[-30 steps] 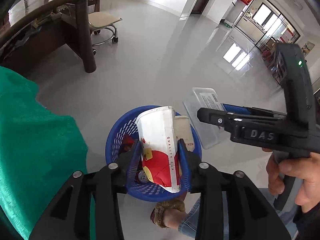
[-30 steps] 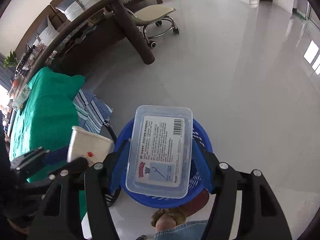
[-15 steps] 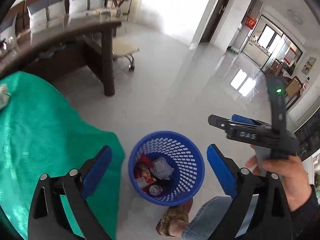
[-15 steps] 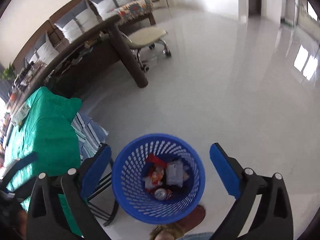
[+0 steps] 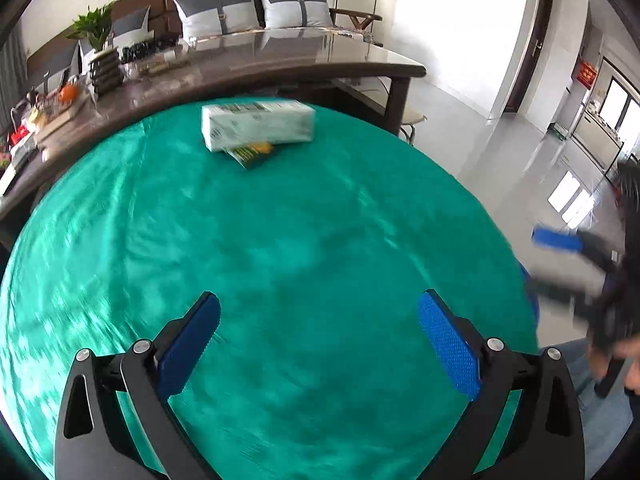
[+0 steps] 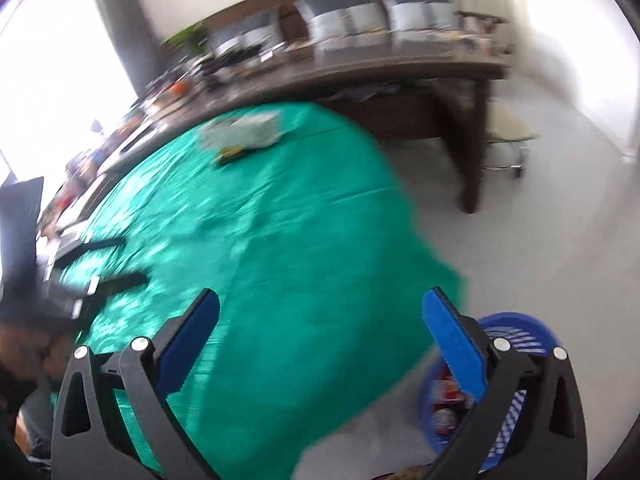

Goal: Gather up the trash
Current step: 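Return both tools over the table toward the milk carton and cracker packet, then grasp the green-white milk carton with the left tool while the right tool grasps the green cracker packet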

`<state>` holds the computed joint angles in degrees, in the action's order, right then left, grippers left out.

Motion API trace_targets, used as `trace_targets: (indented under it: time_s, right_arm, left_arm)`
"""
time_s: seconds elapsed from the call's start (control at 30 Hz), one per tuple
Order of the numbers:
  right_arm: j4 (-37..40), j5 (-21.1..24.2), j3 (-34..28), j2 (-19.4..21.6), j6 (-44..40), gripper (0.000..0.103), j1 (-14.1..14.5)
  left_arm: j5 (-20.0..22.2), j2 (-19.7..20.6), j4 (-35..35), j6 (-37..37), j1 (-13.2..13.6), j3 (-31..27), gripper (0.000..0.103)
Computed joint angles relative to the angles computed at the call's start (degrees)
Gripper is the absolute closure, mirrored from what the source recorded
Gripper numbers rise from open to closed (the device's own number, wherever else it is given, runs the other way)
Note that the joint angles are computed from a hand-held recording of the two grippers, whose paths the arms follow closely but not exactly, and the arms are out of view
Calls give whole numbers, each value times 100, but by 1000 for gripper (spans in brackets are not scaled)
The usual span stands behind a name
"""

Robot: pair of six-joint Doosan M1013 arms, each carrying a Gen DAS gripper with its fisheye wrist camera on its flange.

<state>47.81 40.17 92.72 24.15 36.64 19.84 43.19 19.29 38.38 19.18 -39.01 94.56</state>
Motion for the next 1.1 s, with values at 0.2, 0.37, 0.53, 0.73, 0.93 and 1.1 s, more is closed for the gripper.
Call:
trace_targets:
  time_s: [0.2,0.37,0.53,0.73,0.93,1.1]
  right_arm:
    - [-312,239,-106,159,-12,5,347]
    - [-281,221,-166,245,41,5,342]
    - [-337,50,-74,188,-218,4,362]
    - [-320,-223,58,139,-508,4,405]
    - [-166,-223,73,150,-610,4,379]
    - [-246,63,-72,198,-363,5,329]
  left_arm:
    - [64,199,-335,2245,672,-700,5]
    - [485,709,-825,3880,1040,-1579,5]
    - [860,1207,-1074,5050,1184,-2163,5]
    - [1177,1496,-1658,5863,1401,-2475,5]
    - [983,1387,-2300,6325,1542,-2292,37]
    - [351,835,-1913,5119,1552,-1522,49]
